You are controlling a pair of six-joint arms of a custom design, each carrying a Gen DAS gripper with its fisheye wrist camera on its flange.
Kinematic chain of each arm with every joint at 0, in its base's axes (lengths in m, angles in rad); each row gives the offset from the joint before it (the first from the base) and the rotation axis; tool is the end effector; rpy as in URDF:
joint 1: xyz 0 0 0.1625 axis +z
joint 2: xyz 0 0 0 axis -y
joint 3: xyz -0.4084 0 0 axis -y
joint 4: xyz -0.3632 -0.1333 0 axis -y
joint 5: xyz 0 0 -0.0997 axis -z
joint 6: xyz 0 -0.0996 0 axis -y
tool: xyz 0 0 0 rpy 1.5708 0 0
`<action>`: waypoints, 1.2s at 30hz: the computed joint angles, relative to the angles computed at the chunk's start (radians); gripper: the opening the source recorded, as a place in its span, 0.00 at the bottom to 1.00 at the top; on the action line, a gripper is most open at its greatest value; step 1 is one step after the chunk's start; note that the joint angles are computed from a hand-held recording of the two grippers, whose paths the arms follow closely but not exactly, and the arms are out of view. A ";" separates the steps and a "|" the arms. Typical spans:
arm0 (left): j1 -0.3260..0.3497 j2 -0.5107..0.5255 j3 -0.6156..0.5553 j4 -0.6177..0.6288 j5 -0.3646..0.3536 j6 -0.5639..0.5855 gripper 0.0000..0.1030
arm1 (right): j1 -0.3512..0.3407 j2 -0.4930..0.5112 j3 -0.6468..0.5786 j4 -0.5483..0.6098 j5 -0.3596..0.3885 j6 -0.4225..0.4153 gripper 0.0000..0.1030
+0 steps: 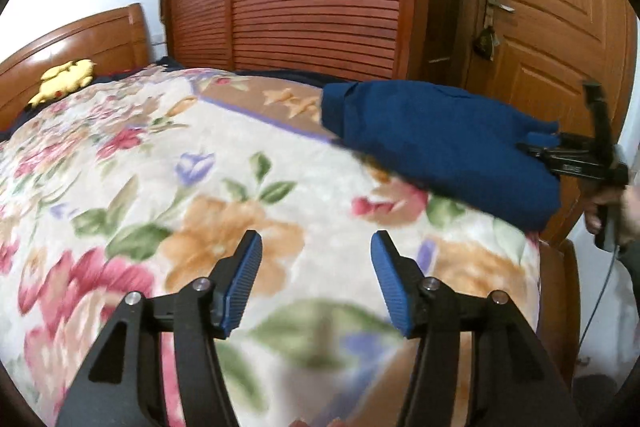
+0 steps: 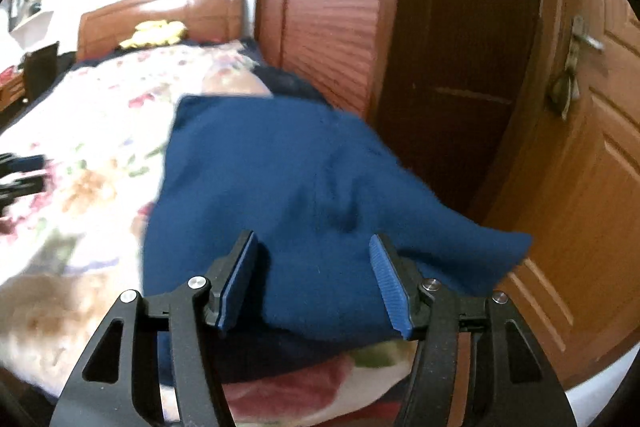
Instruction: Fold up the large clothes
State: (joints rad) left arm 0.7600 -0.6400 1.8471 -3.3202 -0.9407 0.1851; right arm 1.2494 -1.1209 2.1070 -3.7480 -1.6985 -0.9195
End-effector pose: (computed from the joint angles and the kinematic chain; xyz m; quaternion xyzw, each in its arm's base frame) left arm -0.2908 -0.5413 0.0495 0.3646 0.8444 -0.3342 0.2057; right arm -0.0456 -0.5189 0.2834 0.2092 -0.8000 0.4248 0.3685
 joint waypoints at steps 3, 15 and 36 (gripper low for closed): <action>-0.018 -0.045 0.102 -0.078 0.050 0.000 0.54 | -0.027 -0.008 -0.013 0.078 0.019 0.051 0.58; -0.122 -0.175 0.413 -0.307 0.232 -0.049 0.54 | 0.080 -0.015 0.143 -0.157 -0.051 0.063 0.58; -0.315 -0.442 0.853 -0.155 0.607 -0.610 0.55 | 0.423 0.446 0.228 -0.477 -0.020 0.154 0.78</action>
State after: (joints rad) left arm 0.4452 -1.0821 2.7005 -3.4753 -0.3336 -0.4245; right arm 1.6728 -0.6751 2.3345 -4.2249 -1.7180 -0.7655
